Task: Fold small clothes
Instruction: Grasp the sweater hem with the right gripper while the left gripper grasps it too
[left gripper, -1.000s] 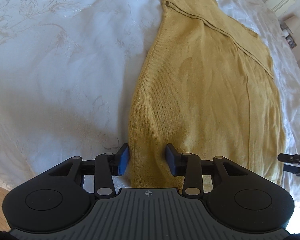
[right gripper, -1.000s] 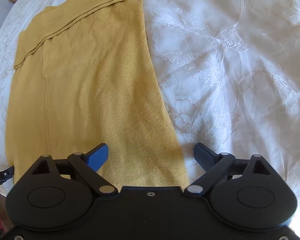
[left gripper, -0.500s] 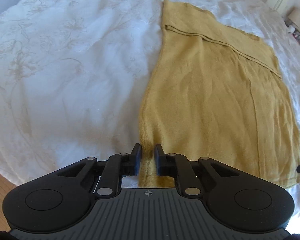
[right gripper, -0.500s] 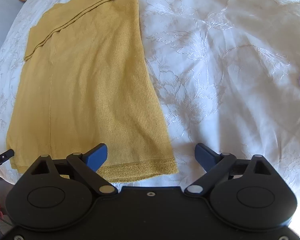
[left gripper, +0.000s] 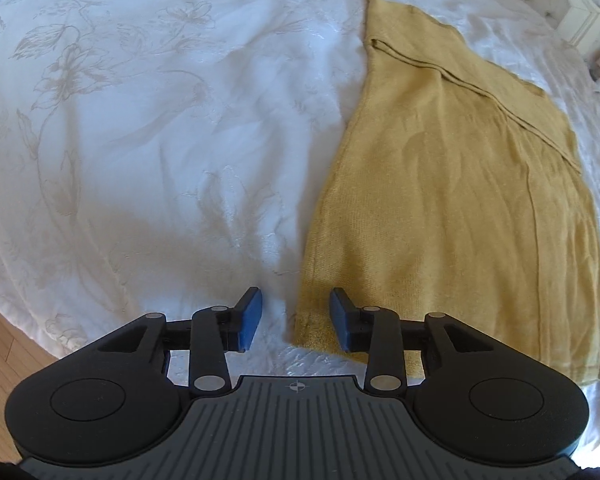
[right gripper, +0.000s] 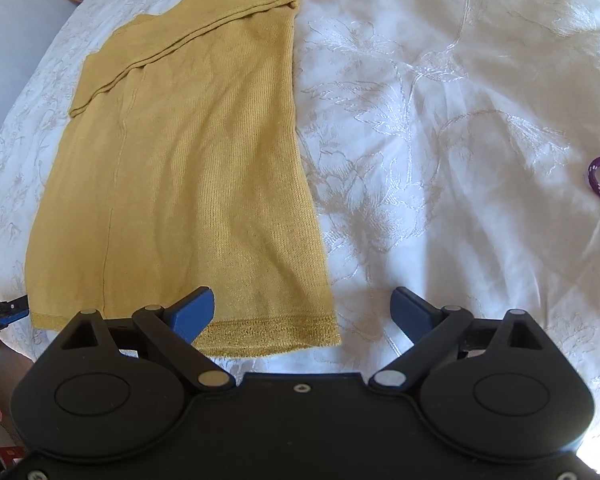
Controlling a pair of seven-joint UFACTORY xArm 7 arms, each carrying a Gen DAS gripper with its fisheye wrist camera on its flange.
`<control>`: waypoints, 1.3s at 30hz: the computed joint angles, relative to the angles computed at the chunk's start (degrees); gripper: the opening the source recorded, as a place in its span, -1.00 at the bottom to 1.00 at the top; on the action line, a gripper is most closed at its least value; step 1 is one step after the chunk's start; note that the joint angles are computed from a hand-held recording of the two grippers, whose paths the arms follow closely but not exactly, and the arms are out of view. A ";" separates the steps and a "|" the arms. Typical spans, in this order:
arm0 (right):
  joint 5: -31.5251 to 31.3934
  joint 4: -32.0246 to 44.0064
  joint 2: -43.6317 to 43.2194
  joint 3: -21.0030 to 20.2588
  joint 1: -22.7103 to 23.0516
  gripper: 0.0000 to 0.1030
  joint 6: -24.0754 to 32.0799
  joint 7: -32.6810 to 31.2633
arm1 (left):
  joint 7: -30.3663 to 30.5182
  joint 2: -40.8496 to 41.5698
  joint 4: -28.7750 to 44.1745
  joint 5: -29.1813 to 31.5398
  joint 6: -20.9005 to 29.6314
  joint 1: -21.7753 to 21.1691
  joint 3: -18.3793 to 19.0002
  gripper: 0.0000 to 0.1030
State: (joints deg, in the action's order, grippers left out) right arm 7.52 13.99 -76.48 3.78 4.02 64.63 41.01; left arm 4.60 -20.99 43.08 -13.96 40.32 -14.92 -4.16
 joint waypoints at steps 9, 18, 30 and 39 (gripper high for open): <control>1.61 -2.07 2.67 0.50 1.84 0.97 -6.47 0.10 | 4.11 2.86 0.50 0.09 -1.05 -1.60 -0.33 -0.12; 0.95 -2.24 6.40 0.76 2.55 1.00 -9.02 0.49 | 6.47 3.56 0.39 -2.42 -1.89 -1.65 -0.21 0.01; -2.29 1.66 15.47 3.70 5.70 1.00 -9.57 0.79 | 5.65 0.95 -2.27 -4.35 -4.10 -2.35 0.38 0.04; -0.37 5.30 21.19 1.02 4.47 1.00 -9.33 -0.01 | 5.97 0.16 -3.27 -4.40 -5.33 -2.68 0.23 0.04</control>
